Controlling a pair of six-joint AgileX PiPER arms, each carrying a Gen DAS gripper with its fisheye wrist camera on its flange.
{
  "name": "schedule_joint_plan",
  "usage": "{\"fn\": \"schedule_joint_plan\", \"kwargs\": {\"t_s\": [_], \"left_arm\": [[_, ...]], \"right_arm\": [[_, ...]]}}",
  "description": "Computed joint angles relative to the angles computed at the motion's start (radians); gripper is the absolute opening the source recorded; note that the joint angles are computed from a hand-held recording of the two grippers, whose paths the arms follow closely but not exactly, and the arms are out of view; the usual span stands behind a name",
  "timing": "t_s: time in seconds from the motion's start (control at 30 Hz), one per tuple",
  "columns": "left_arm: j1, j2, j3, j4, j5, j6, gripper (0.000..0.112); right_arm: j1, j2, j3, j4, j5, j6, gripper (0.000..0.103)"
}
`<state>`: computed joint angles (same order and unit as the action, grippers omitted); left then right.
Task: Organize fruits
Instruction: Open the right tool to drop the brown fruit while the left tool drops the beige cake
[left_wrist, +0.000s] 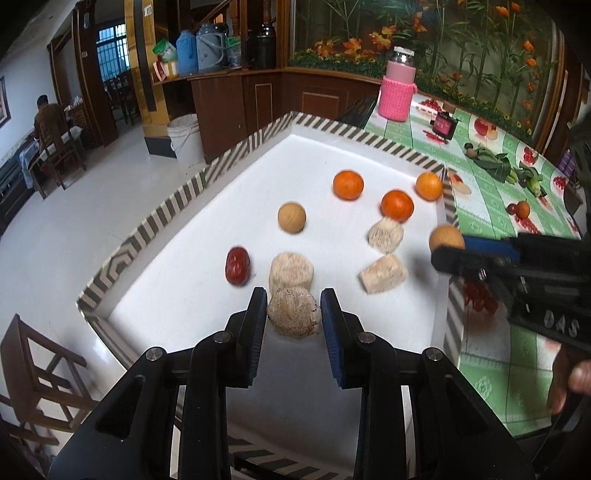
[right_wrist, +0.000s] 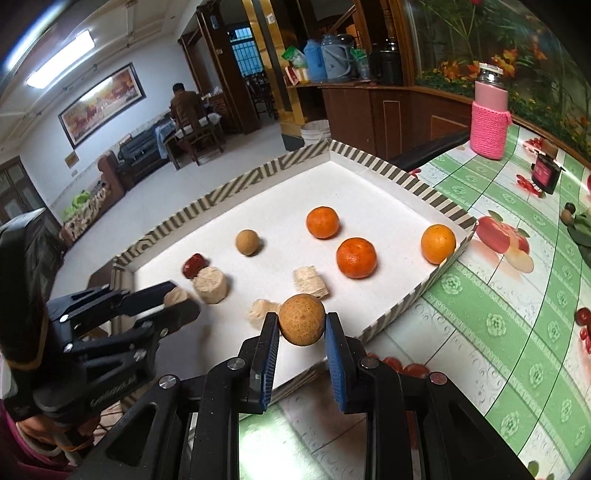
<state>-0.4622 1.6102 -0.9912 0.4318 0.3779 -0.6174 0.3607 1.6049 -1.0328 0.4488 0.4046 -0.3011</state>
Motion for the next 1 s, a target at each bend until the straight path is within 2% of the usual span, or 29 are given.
{"fn": "schedule_joint_plan", "kwargs": {"t_s": [0.13, 0.37, 0.53, 0.67, 0.9, 0.97, 1.0], "left_arm": [[0.004, 0.021, -0.001, -0.041, -0.011, 0.032, 0.029], [-0.002, 0.038, -0.010, -0.035, -0.024, 0.023, 0.029], [-0.004, 0.047, -0.018, -0.021, -0.023, 0.005, 0.029], [-0.011, 0.052, -0.029, 0.001, -0.009, -0.016, 0.029], [-0.022, 0.070, -0.043, 0.034, 0.018, -0.057, 0.032], [-0.017, 0.067, -0.043, 0.012, 0.018, -0.040, 0.038], [-0.020, 0.065, -0.041, 0.026, 0.017, -0.056, 0.046]], "right_arm": [[0.021, 0.035, -0.058, -0.210, 0.015, 0.170, 0.024], [0.033, 0.120, -0.155, -0.365, 0.075, 0.266, 0.024], [0.034, 0.171, -0.188, -0.351, 0.083, 0.248, 0.024], [0.045, 0.173, -0.183, -0.399, 0.074, 0.290, 0.024], [0.062, 0.100, -0.120, -0.417, 0.041, 0.319, 0.031], [0.066, 0.076, -0.100, -0.421, 0.031, 0.330, 0.031], [0.066, 0.062, -0.087, -0.419, 0.021, 0.335, 0.031]]}}
